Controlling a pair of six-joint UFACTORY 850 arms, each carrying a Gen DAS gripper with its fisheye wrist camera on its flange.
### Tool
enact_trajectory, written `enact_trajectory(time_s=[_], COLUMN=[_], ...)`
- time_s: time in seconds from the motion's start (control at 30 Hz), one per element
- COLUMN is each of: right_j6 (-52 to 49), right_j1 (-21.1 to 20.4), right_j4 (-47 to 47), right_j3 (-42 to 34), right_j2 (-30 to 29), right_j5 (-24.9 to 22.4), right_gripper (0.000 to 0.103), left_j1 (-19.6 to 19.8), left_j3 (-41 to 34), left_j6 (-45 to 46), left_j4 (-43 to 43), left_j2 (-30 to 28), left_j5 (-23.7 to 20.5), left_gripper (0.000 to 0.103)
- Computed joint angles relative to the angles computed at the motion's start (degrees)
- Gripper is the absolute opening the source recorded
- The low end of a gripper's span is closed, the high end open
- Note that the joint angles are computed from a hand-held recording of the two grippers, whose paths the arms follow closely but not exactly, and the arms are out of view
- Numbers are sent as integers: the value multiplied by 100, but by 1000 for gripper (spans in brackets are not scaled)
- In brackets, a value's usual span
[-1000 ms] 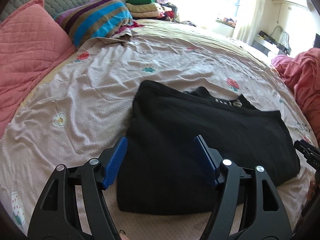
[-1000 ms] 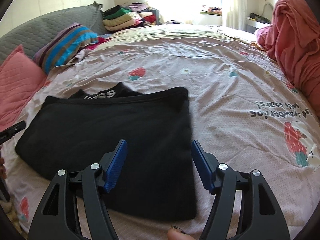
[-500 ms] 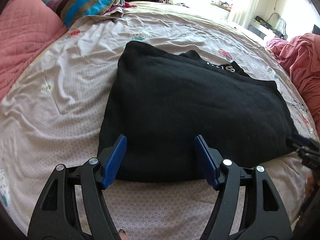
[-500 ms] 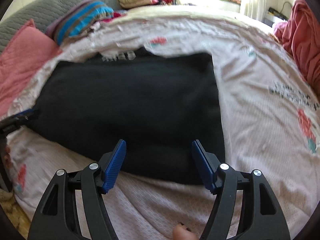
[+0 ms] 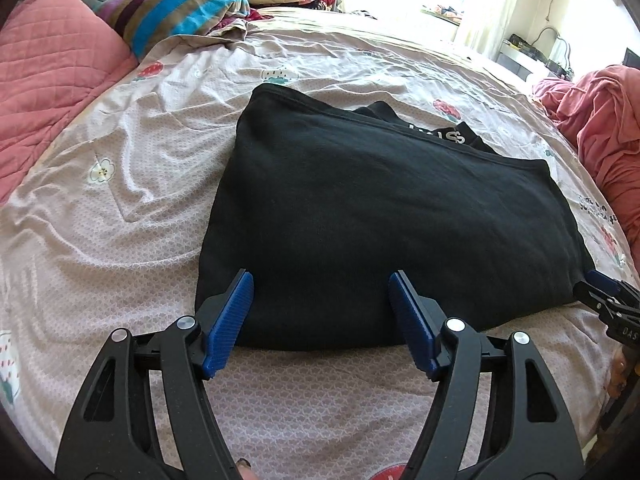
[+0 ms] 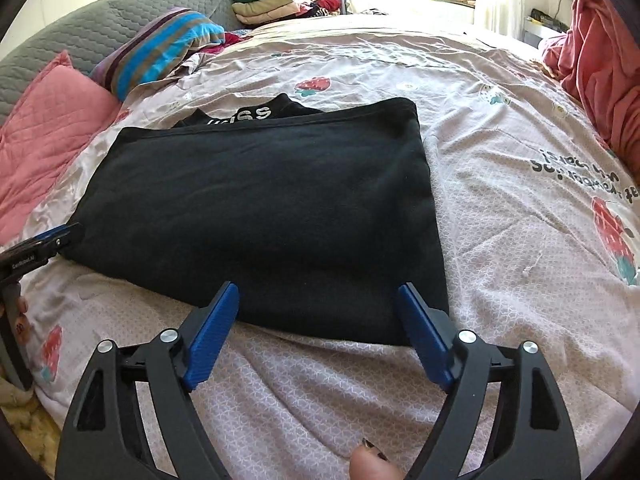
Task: Fold small clothes
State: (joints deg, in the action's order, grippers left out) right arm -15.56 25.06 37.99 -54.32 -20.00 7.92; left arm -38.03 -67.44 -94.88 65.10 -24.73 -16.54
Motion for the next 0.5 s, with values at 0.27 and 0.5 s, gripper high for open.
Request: enact_trajectory(time_s=[0.27, 0.5], right_j6=[428, 647], right_j1=[-29, -40], right_j4=[-398, -595], right_j3=[155, 268], right_j2=[149, 265], right_j5=[87, 176], right_gripper=[92, 95], left_j1=[-55, -97], left_j3=[24, 83], left_j6=[-164, -387], left_j4=[100, 222], left_j2=[32, 96], left_j5=[-35, -58], left_gripper=[70, 76])
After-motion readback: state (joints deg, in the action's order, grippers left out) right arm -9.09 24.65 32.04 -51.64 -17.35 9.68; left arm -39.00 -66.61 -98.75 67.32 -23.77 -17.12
